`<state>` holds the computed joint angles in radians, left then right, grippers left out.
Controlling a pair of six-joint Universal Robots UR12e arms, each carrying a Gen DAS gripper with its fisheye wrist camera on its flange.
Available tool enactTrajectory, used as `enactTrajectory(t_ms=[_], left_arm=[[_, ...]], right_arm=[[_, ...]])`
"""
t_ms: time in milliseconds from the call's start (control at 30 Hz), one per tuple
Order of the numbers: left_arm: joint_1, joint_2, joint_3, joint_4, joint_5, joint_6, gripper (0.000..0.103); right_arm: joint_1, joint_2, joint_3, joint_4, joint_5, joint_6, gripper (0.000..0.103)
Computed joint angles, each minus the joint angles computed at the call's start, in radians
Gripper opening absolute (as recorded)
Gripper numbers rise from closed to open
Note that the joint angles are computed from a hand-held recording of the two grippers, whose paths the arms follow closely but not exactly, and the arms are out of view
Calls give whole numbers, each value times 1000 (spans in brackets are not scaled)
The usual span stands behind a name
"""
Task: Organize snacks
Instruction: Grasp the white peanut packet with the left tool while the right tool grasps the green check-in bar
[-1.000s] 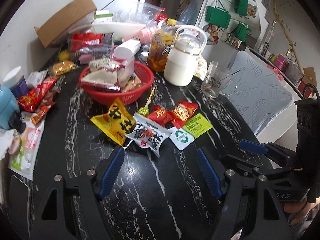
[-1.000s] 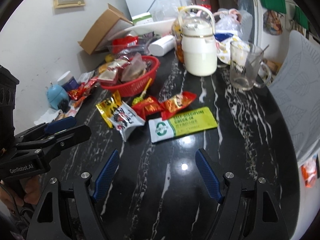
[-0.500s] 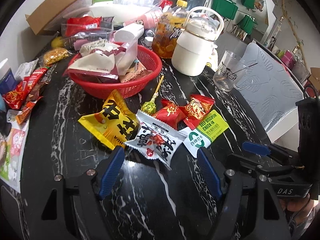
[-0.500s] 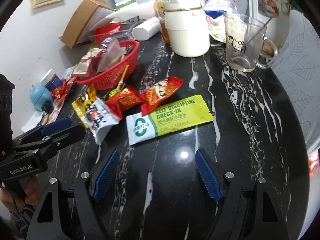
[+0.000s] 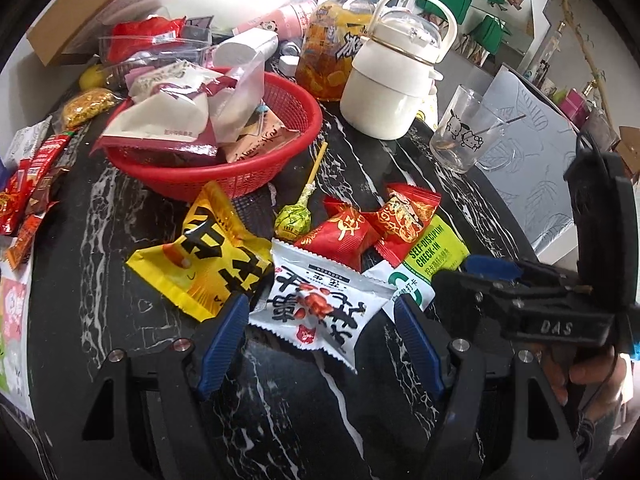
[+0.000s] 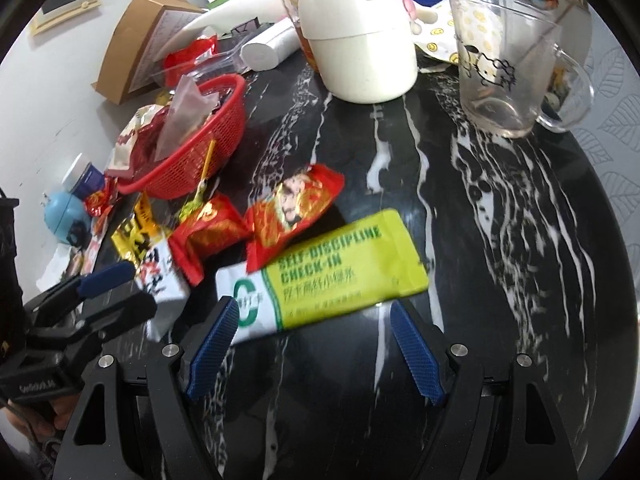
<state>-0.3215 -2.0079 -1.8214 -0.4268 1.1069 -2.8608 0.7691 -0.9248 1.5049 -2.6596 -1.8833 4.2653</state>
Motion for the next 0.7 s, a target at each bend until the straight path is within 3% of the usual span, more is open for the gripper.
enactTrajectory(t_ms=[233,400,567,633,700], left_arm=[[-1,-3,5,-13,-9,28,74],[9,-4,6,-26,-41,21,74],[14,-4,4,-22,-51,25,74],[13,-3,1,-18,-48,29,74],[12,-2,-1,-14,-43,39,74]], right_arm=[[-18,15,-35,48,0,-54,79],[-18,36,-86,131,-17,-86,86],[-3,61,-141,236,-69,-120,87],[6,69,-159,279,-95,-122,84],[16,76,-177,330,-133,-119,74]])
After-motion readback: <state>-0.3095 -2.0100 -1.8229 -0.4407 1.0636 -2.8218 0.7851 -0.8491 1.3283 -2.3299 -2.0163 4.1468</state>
